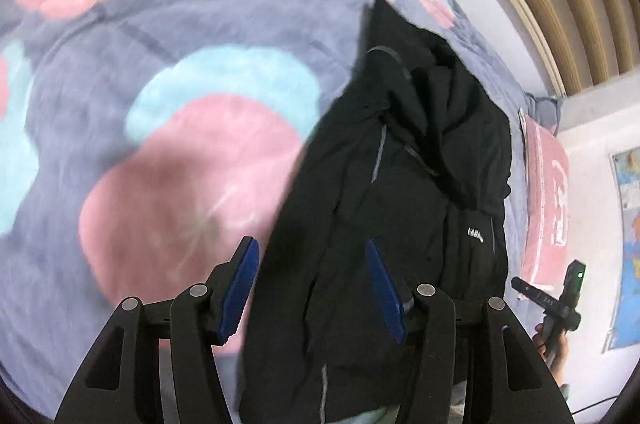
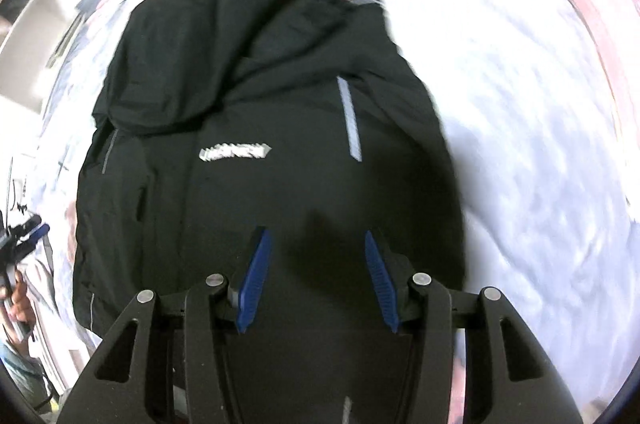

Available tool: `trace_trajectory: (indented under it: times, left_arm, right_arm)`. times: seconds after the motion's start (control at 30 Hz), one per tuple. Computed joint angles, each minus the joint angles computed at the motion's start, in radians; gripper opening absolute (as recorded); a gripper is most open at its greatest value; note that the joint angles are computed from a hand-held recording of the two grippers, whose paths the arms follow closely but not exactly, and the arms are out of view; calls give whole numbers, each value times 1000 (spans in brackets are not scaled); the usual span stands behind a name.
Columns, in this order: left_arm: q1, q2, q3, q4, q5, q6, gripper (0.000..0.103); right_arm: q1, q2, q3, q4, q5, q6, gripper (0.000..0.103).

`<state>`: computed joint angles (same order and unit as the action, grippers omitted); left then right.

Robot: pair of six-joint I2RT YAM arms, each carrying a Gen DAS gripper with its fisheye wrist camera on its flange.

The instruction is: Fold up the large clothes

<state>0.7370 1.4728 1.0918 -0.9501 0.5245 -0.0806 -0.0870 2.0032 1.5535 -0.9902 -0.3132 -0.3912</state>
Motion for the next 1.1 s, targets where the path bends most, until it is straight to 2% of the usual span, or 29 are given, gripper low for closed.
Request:
trace_trajectory:
  times: [0.13,0.27,0.33,0.47,0.53,0.73,0.8,0.9,1.1]
  left_arm:
    - [43,-1,-89,-48,41,60,57]
    - [15,-27,-200,-16,-2,44,57]
    - [38,-21,-261,-6,21,68,57]
    - [49,18,-354,7,97,98,57]
    - [38,-7,-387,24,147,99,57]
    - [-18,-88,-372,12,349,103,58]
    - [-44,-67,-368,34,346,75,58]
    - [-103,-17,-388,88,247,5,58]
    - [-18,-3,-423,73,299,45,58]
  right_arm:
    - [-45,-20,-66,11,44,-33,52]
    - [-87,-52,-148,28,95,-81,52]
    - [-108,-61,-180,37,112,-95,52]
    - [-173,-57,-218,37,133,-106,52]
    - [-207,-52,-227,39,137,-102,52]
    - [-301,-8,-220,-1,89,-111,52]
    - [-318,14,-212,-17,67,-106,52]
    - [-335,32,-202,-68,23,-139,52]
    - [-323,-9,-226,-160,-56,-206,55]
